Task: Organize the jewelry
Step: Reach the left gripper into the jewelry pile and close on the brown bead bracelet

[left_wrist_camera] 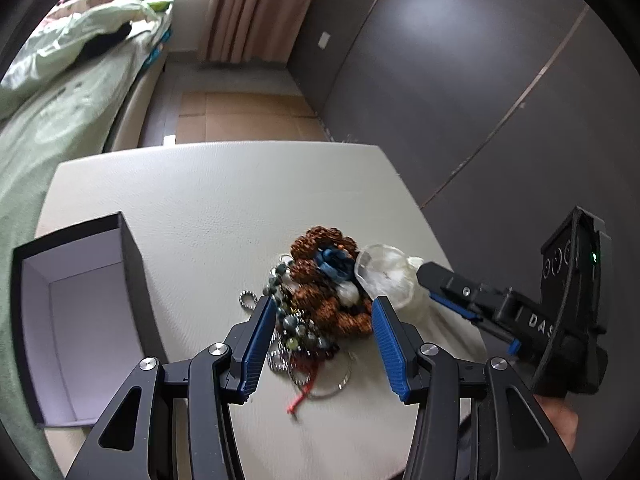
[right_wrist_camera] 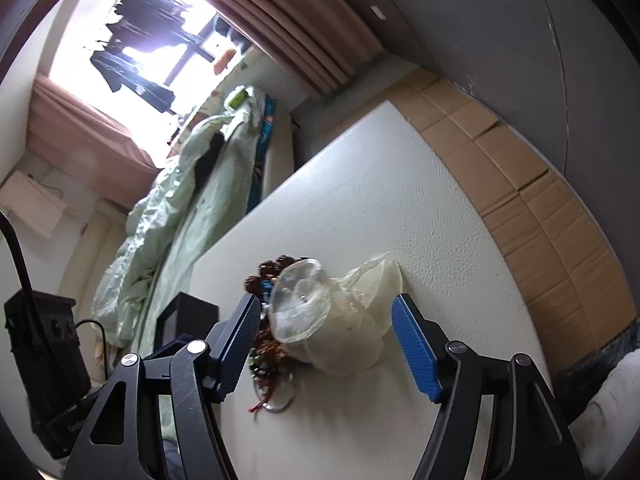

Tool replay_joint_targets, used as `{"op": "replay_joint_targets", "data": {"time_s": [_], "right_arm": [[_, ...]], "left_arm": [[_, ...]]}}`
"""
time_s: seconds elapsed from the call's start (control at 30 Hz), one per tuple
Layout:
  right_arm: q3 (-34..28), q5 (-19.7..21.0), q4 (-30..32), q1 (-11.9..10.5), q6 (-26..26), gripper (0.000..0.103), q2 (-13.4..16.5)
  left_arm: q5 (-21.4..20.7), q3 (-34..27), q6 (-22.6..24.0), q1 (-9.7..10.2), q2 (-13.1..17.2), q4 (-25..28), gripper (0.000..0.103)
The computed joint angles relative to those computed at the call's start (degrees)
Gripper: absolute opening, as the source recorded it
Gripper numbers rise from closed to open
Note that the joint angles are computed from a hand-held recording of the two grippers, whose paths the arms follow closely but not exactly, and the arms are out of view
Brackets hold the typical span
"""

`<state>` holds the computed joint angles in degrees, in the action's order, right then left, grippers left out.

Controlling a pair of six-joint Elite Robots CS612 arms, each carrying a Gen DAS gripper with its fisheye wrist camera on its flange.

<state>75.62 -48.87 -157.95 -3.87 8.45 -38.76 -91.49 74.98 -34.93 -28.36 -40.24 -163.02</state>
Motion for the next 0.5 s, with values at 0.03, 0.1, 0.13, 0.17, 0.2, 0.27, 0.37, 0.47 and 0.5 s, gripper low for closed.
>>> {"op": "replay_joint_targets", "data": {"time_s": [0.03, 0.1, 0.13, 0.17, 0.2, 0.27, 0.37, 0.47, 0.5], "right_arm": [[-0.5, 0.0, 0.9, 0.0, -0.1, 0.066, 0.3], [-1.5, -0.6, 2.9, 0.3, -1.0, 0.055, 0.7], [-2.0, -1.2, 4.2, 0.5, -1.7, 0.039, 0.9], [-2.5, -1.8, 5.7, 0.7, -2.3, 0.029, 1.1], [-2.7, -1.7, 6.9, 0.7, -2.5, 0.009, 1.2], [-2.7, -0.6, 8.0, 0.5, -2.2, 0.005, 1.3], [-1.1, 1.2, 2.8, 0.0, -0.6, 0.004, 0.8], [0.1, 2.0, -0.6, -0.4, 1.6, 0.003, 0.2], [0.4, 2.3, -1.5, -0.6, 2.5, 0.003, 0.1]], "left_arm": [[-0.4, -0.6, -0.4, 0.12, 0.4, 0.6, 0.052], [-0.9, -2.1, -0.6, 0.33, 1.2, 2.7, 0.052], [-1.2, -2.9, -0.7, 0.42, 1.7, 3.5, 0.052], [-1.8, -3.5, -0.8, 0.52, 2.1, 4.1, 0.052], [-2.2, -4.0, -0.9, 0.58, 2.4, 4.6, 0.052], [-2.2, -4.7, -1.1, 0.66, 2.9, 5.5, 0.052], [-1.8, -5.5, -1.9, 0.71, 3.5, 7.1, 0.052], [-0.4, -6.2, -2.1, 0.53, 3.8, 9.3, 0.043], [0.3, -6.5, -2.2, 0.46, 3.9, 10.1, 0.036]]}}
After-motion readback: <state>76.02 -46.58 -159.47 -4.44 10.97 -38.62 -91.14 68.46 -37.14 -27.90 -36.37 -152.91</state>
